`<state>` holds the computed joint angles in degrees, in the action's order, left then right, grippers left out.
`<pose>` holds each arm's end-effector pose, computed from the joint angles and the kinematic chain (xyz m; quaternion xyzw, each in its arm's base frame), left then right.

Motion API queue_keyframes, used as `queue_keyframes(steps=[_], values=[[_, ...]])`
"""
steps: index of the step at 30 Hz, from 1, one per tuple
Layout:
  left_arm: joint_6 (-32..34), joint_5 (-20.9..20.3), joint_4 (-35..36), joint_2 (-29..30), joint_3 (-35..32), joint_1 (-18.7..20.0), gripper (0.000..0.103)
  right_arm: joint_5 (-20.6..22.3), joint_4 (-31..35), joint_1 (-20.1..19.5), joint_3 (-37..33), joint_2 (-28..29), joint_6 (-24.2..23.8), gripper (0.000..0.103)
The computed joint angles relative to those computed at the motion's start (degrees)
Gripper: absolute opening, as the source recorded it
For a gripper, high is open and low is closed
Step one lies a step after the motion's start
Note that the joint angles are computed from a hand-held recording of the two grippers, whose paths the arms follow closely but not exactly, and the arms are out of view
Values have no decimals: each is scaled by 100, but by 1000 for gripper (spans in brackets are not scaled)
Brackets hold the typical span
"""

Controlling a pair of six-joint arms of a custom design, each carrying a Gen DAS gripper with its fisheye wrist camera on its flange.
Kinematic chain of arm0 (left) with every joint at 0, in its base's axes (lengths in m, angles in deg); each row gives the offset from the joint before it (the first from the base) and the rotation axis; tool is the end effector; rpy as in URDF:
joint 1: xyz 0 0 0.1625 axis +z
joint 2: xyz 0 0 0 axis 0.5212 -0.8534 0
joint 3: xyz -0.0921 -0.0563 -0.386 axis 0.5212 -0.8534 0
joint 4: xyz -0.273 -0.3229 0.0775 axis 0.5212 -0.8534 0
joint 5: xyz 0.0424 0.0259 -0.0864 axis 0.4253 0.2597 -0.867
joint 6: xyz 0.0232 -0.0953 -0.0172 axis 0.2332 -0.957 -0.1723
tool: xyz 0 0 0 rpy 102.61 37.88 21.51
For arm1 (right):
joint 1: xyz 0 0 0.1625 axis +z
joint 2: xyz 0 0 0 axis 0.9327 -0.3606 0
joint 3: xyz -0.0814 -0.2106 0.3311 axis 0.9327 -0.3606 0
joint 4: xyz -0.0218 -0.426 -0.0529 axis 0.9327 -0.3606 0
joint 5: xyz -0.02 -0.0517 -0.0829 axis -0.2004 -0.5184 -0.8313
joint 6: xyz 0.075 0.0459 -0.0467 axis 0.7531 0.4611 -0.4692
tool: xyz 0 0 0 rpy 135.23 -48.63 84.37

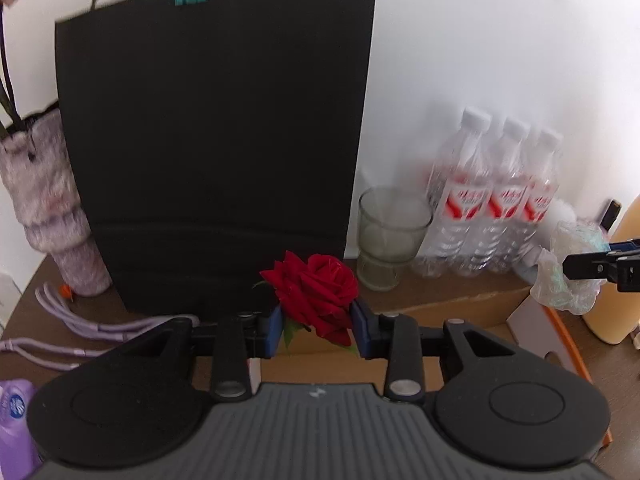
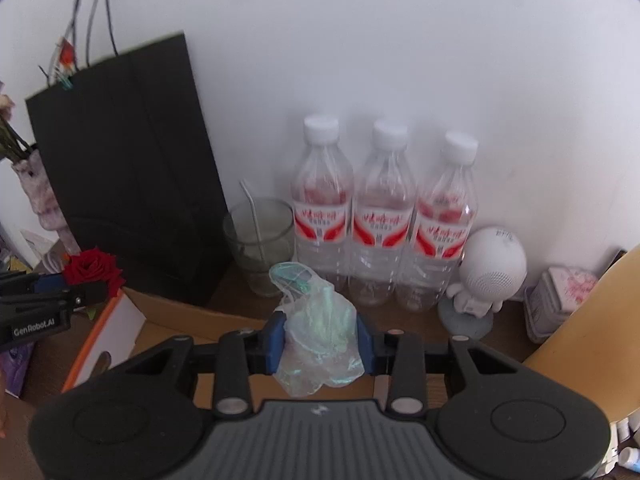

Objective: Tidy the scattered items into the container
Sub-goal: 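Carry the rose and bag into the cardboard box and open both tools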

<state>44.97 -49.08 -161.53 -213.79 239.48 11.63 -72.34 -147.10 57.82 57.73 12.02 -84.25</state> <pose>0.0045 -0.2976 0.3004 0.1158 0.8476 -0.3835 0.3479 0.3549 -0.3603 0.0055 0.2806 -0.8826 0.2541 0.2788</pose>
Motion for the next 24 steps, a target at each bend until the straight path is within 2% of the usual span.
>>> queue_keyframes(steps=[3, 7, 8, 10, 12, 13, 15, 18, 20, 22, 24], values=[[348, -229, -1171, 1121, 123, 702, 36, -74, 246, -331, -211, 417, 189, 36], [533, -238, -1719, 2004, 149, 1165, 36, -76, 443, -607, -326, 775, 368, 36], [614, -225, -1838, 2186, 124, 1283, 37, -149, 446, -634, -361, 852, 386, 39], [874, 26, -2151, 2363, 217, 1269, 38, -319, 443, -662, -442, 995, 381, 43], [1088, -123, -2281, 2313, 212, 1339, 43, -423, 513, -662, -490, 1070, 375, 47], [1173, -207, -2262, 2280, 202, 1356, 47, -465, 510, -656, -493, 1088, 398, 56], [1074, -231, -1973, 2131, 217, 1279, 60, -420, 549, -642, -456, 1049, 463, 62], [756, -211, -1419, 1881, 155, 1084, 62, -384, 609, -558, -390, 937, 535, 67], [297, -165, -833, 1637, 64, 879, 62, -439, 639, -463, -380, 860, 652, 73], [-108, -200, -152, 1290, -75, 677, 64, -361, 831, -386, -342, 697, 794, 75], [-576, -202, 570, 987, -235, 451, 73, -272, 1111, -281, -289, 502, 1014, 75]])
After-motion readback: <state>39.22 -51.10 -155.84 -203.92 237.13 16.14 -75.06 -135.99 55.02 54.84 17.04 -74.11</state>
